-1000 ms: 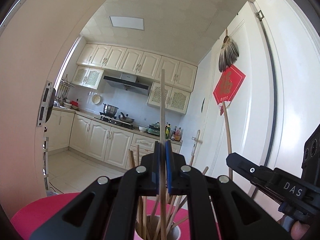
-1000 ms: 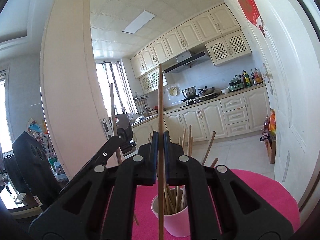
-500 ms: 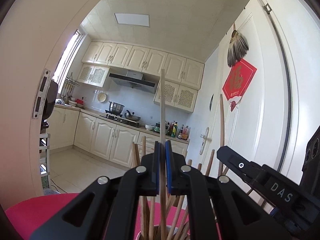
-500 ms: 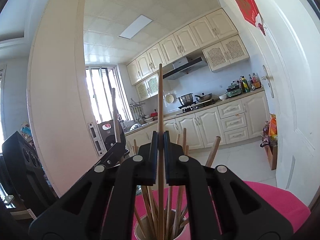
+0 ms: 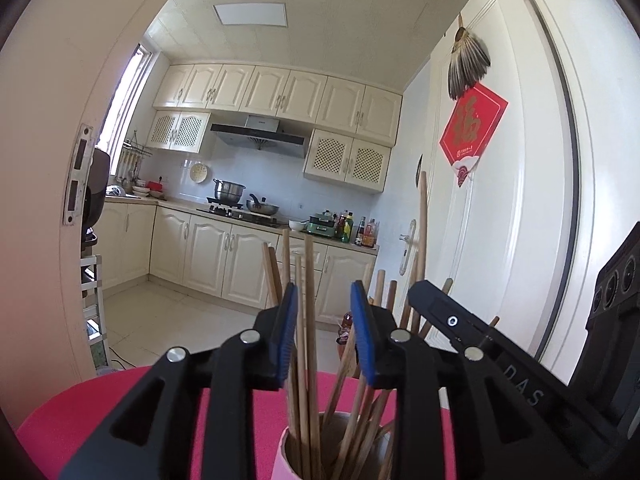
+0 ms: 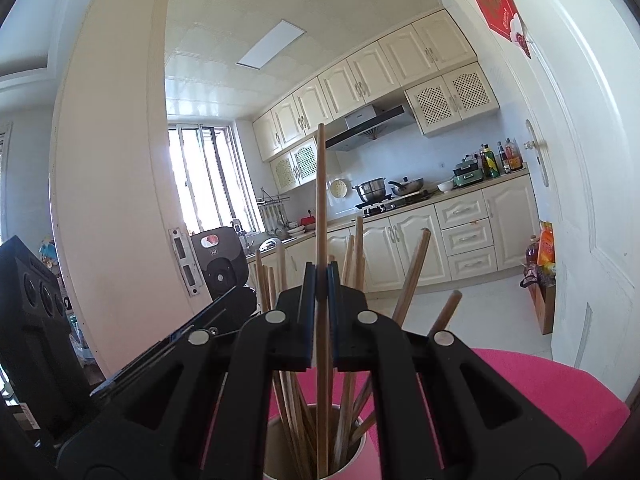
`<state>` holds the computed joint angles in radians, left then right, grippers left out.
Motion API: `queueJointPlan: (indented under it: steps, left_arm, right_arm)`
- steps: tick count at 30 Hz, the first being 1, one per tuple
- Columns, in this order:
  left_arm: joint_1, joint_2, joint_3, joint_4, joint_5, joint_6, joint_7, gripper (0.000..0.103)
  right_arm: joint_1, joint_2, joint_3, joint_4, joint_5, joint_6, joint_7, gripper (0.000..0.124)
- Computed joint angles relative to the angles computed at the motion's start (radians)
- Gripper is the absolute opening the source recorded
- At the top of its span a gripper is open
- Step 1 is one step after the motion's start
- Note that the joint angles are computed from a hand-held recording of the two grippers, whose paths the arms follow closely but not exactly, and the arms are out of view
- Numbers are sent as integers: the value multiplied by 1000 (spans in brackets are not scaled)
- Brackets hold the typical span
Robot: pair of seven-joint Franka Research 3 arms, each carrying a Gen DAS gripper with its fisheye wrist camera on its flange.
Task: Organize utensils
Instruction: 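Open both tools to drop the chopsticks into the cup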
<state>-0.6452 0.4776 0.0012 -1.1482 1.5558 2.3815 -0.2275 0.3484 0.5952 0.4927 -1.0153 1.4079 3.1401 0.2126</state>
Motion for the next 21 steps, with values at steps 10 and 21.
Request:
queueJointPlan:
  steps: [10,21]
  left_arm:
    - [-24,-47,-35,-42,-57,-130,112,50]
    - [-37,-92,-82,-85,-96,-251,194,62]
  right_arm:
    - [-5,-95,-42,-114,143,-18,-106,6]
    - [38,-166,-115,-235,9,-7,27,7]
